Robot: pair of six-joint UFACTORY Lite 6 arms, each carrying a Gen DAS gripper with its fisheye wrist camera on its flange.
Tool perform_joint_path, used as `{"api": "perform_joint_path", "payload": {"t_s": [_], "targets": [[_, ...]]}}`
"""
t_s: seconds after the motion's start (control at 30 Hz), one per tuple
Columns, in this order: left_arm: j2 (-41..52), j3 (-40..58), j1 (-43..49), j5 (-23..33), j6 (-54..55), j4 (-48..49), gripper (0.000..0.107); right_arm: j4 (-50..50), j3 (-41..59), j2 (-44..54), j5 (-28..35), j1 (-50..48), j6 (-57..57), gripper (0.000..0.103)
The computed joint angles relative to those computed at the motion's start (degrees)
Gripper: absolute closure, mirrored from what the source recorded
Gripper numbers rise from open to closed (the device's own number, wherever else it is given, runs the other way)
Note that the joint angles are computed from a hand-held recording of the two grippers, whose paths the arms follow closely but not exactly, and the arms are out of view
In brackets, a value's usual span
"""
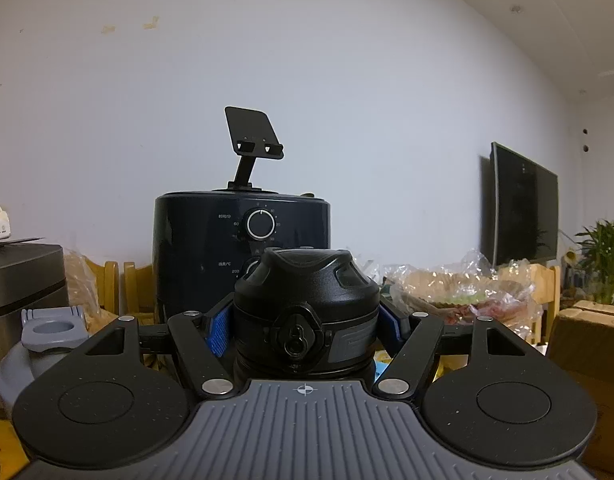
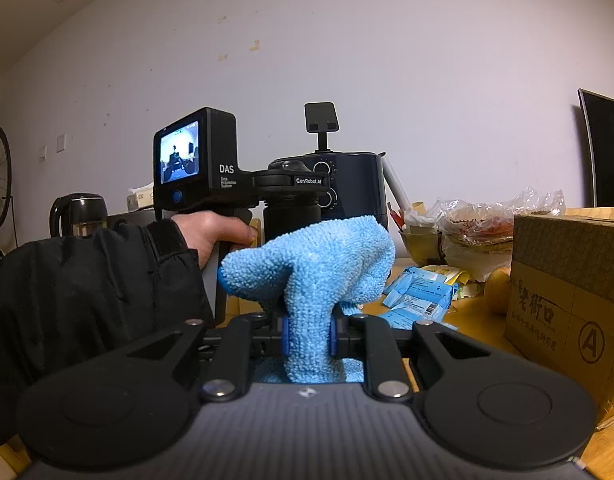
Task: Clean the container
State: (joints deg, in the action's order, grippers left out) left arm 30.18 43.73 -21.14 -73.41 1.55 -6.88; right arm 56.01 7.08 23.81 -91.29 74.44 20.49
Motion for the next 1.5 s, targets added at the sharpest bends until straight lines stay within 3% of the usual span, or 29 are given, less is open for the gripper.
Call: {"api": "perform_joint_path", "payload": {"t_s": [0.5,0.67,0.73,0.93,1.5], "targets": [[2.7,1.8,-0.5,-2.5,0.6,-0.8,0.039,3.0,-0.1,-0.9,1.0,2.8,0.1,0.088],[3.6,1.1,-0.6,-6.5,1.5,-0.7,0.037,3.4,-0.3,-1.3,1.1,3.2,0.1,0.088],[3.4,0.8,-0.7,-6.7,1.7,-0.7,0.018,3.2,-0.5,-1.4,1.0,3.0,0.2,0.088],[3.6,0.4,-1.6,-7.2,1.2,-3.0,0.013,3.2,-0.7,-1.3,0.8,3.0,0.7,0.088],[1.4,-2.4,-2.6,-7.1,2.1,-4.4,0.012,3.1,-1.2,-1.1,0.4,2.6,1.3,0.088]]}}
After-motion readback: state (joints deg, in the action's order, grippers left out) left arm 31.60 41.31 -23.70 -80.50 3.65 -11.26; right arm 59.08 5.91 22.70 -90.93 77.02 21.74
